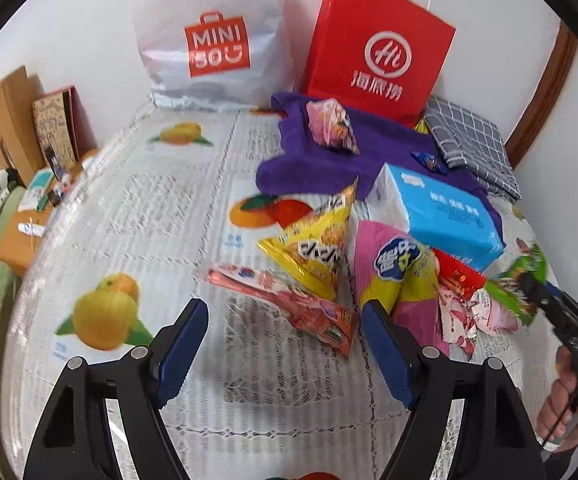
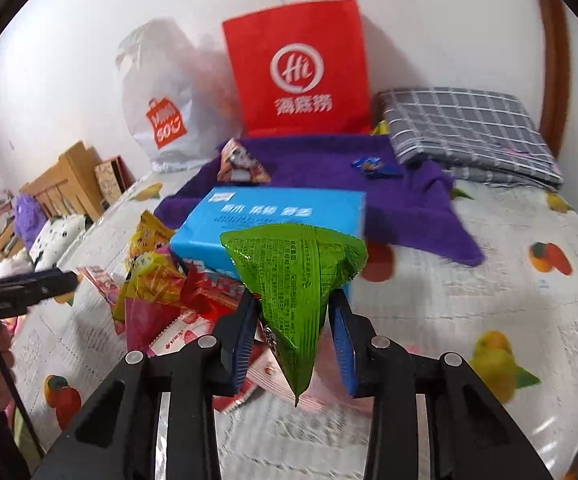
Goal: Organize snacks
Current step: 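Grasp the green triangular bag with the right gripper while the left grasps the long pink stick snack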
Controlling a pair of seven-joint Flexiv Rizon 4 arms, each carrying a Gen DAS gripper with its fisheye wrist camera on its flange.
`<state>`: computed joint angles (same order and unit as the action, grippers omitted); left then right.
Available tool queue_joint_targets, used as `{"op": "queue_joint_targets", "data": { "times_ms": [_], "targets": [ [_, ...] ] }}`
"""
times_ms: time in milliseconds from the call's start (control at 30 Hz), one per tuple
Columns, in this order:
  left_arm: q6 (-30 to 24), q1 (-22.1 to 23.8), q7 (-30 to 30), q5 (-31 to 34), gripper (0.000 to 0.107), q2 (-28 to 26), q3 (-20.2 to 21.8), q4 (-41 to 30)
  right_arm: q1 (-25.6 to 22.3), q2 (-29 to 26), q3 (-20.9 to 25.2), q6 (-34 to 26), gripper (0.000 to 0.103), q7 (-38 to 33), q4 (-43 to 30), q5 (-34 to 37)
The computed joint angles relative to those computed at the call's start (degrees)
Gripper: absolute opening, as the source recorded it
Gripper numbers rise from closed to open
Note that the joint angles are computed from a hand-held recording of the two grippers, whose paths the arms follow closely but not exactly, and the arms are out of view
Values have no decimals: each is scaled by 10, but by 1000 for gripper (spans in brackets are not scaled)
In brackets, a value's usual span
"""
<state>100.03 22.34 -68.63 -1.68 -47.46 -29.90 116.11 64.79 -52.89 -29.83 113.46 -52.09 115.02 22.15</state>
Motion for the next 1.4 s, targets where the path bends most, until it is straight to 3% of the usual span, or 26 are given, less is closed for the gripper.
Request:
{"op": "queue_joint_targets", "data": {
  "times_ms": [167, 333, 467, 533, 633, 933, 1067, 1200, 1300, 1333, 1400],
  "targets": [
    [-21, -4, 2, -10, 77, -21, -4, -17, 40, -9, -36, 3, 36, -1, 38, 30],
    [-45, -33, 2, -40, 74, -35, 11, -45, 32, -18, -25, 15, 36, 4, 47, 29],
    [-40, -64, 5, -51, 52, -40, 35, -62, 14, -29, -2, 40, 36, -7, 39, 30],
    [-52, -54, 19, -48, 36, -43, 24, -63, -10, -24, 23, 46, 36, -18, 33, 22],
    [-63, -45, 40, -48, 34, -36, 17, -55, -25, -19, 43, 57, 36, -32, 29, 34],
    [-89, -26, 89, -55, 35, 19, 36, 0, -16, -17, 29, 1, 36, -21, 20, 38],
    [-89, -25, 102, -75, 37, 16, 32, 1, -38, -10, 44, -2, 31, -4, 22, 9],
    [-54, -41, 115, -69, 65, -7, 30, -8, -65, -5, 70, 7, 30, 2, 22, -12],
    [-19, -68, 106, -55, 64, -13, 51, -10, -90, 1, 94, 14, 29, -2, 20, -26],
    [-10, -68, 103, -47, 56, -16, 50, -10, -100, 3, 103, 14, 29, -3, 18, -32],
    [5, -56, 106, -24, 30, -22, 41, -5, -130, 8, 130, 6, 28, -4, 13, -50]
  ]
}}
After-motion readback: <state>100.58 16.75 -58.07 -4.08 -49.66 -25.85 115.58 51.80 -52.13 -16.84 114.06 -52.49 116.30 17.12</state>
